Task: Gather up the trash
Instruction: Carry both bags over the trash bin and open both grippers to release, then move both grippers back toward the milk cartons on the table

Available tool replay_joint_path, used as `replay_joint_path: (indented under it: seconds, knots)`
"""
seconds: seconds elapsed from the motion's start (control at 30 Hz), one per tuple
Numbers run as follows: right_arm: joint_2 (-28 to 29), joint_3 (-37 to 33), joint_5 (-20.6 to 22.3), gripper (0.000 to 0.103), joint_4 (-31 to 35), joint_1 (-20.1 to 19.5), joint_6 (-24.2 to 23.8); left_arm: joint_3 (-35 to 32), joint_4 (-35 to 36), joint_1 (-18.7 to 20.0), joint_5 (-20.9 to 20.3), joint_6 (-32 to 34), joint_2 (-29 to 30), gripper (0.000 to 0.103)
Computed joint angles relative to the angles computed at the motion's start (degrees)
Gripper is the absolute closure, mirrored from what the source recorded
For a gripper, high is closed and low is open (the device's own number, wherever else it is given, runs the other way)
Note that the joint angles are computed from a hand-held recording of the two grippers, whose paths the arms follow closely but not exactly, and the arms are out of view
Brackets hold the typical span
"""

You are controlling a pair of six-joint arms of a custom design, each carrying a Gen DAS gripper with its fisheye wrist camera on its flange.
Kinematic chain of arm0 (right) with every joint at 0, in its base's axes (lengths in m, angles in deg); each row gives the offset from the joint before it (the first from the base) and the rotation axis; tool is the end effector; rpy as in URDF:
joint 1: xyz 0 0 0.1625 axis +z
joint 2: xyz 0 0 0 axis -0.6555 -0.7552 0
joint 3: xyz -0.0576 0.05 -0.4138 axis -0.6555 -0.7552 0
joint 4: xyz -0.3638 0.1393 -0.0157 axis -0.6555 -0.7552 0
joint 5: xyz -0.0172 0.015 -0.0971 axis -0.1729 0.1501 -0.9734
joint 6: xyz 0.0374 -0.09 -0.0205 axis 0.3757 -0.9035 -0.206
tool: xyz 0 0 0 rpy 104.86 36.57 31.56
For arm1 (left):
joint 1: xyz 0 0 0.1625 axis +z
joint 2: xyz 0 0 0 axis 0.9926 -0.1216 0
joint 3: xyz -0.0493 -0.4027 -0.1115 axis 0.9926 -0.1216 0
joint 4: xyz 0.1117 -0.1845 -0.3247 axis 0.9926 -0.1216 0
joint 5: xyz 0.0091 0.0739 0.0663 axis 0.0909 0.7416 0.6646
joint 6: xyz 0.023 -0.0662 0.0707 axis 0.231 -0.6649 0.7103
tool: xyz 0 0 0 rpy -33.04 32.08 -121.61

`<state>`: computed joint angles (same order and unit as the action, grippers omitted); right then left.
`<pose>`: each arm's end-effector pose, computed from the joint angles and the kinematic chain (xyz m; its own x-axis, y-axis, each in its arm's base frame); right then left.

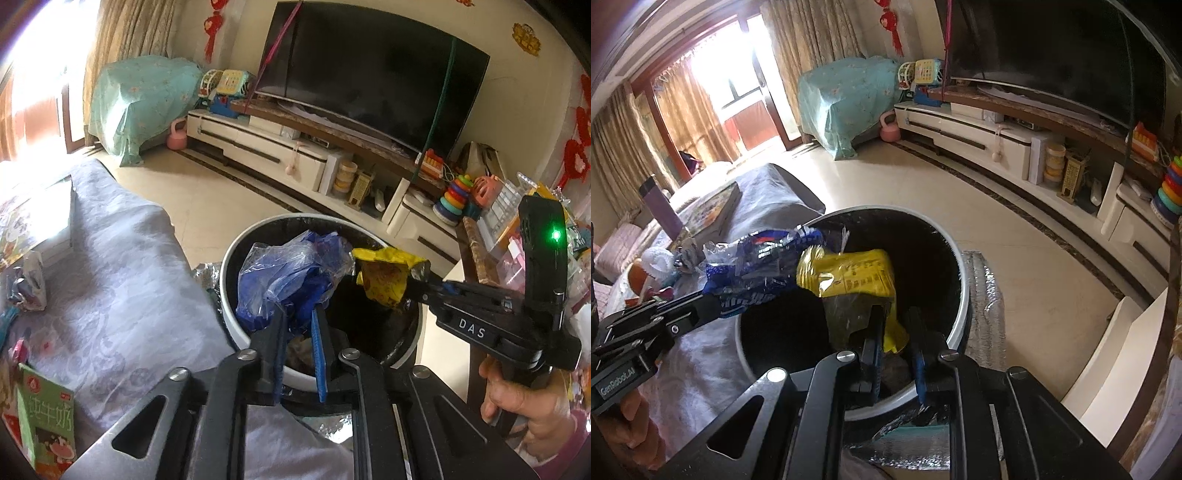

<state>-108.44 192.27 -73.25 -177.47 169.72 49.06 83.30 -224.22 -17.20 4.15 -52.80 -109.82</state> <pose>0.3643 -0.3579 -0.0355 -0.8106 -0.0222 0.5852 -0.3737 0.7890 -0.4877 -0.0062 -0.4313 0.3350 -0.7917 0.4157 -0.4476 0.5894 0.7124 -0.3809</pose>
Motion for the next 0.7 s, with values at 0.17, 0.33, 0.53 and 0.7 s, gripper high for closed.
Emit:
replay_joint_path:
  seconds: [0.17, 0.33, 0.53, 0.7]
  knots:
    - [0.00, -0.26, -0.51, 0.071, 0.30, 0.28, 0.15, -0.33, 0.30, 0.36, 0.49, -1.31, -0.05, 0.079]
    - [0.13, 0.71, -0.42, 0.049, -2.84, 0.93, 0.43, 0.91, 0.83, 0.22, 0.72, -1.86, -2.75, 0.064]
    - [0.98, 1.53, -0.07, 0.025, -7.19, 3.38, 2.02, 4.26, 2.81, 0.11, 0.86, -2.61, -10.21, 0.053]
    - [2.37, 1.44, 1.75, 0.013, -9.28, 5.46, 3.81, 6.45, 7.87, 0.78, 0.80, -3.70, -18.34, 0.050]
